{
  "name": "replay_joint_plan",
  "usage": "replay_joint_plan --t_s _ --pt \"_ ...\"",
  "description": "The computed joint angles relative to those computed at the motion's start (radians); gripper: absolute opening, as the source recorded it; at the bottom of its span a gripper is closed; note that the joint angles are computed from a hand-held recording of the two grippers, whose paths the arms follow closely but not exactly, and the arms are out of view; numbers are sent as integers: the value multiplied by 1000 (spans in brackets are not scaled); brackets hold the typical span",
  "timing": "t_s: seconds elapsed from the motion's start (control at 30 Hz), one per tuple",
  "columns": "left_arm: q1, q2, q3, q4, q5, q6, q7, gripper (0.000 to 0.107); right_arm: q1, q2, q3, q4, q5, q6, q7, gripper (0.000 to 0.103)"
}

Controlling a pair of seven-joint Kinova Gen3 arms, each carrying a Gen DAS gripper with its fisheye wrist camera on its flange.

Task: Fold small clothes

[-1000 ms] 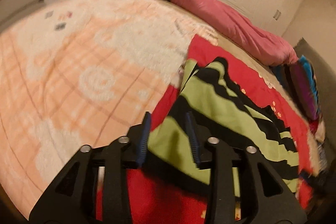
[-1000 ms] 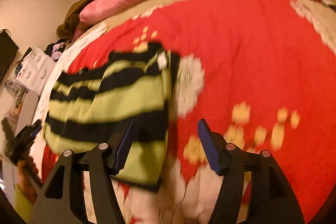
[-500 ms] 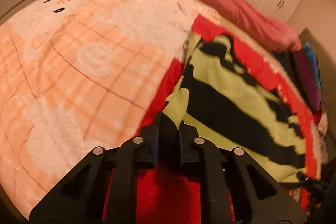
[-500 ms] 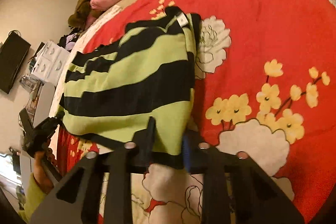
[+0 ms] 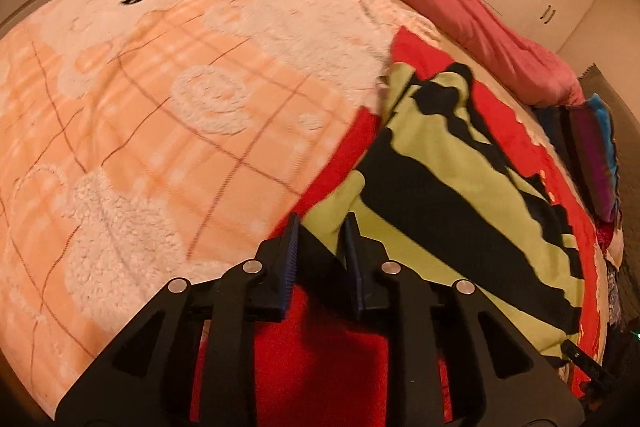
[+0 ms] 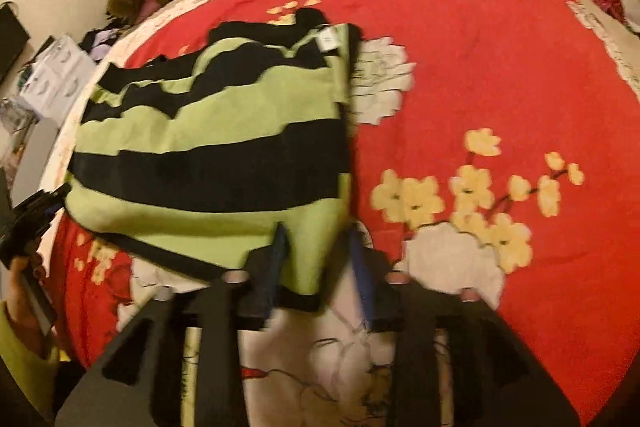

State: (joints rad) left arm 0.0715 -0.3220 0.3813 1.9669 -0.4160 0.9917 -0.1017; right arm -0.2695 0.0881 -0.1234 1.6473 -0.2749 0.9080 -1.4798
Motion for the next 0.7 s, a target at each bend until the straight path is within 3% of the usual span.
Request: replay_joint_plan --t_s 0.1,0.27,0.3,0.4,0.47,0.5,0.6,0.7 --pt "-6 -15 2 10 1 -7 7 17 29 -8 -12 3 -8 5 -5 42" --pt "-37 -23 95 -33 -77 71 65 17 9 -57 10 15 18 -4 -20 48" --pt "-39 -26 110 -39 -91 86 78 17 10 -68 11 19 19 -10 -20 54" --pt "-36 -41 131 -50 -106 114 100 19 23 -102 25 29 -23 -14 16 59" --pt "-36 -48 150 -61 -116 142 109 31 24 -114 28 29 -36 -13 23 66" --pt "-36 -52 155 -63 -119 150 112 33 24 -123 28 31 -39 -15 24 75" --pt "-43 -56 192 -83 -135 194 120 42 15 -144 23 28 -34 -26 20 80" --pt "-49 -49 235 -108 -156 253 128 58 -3 -172 6 34 4 -58 -5 88"
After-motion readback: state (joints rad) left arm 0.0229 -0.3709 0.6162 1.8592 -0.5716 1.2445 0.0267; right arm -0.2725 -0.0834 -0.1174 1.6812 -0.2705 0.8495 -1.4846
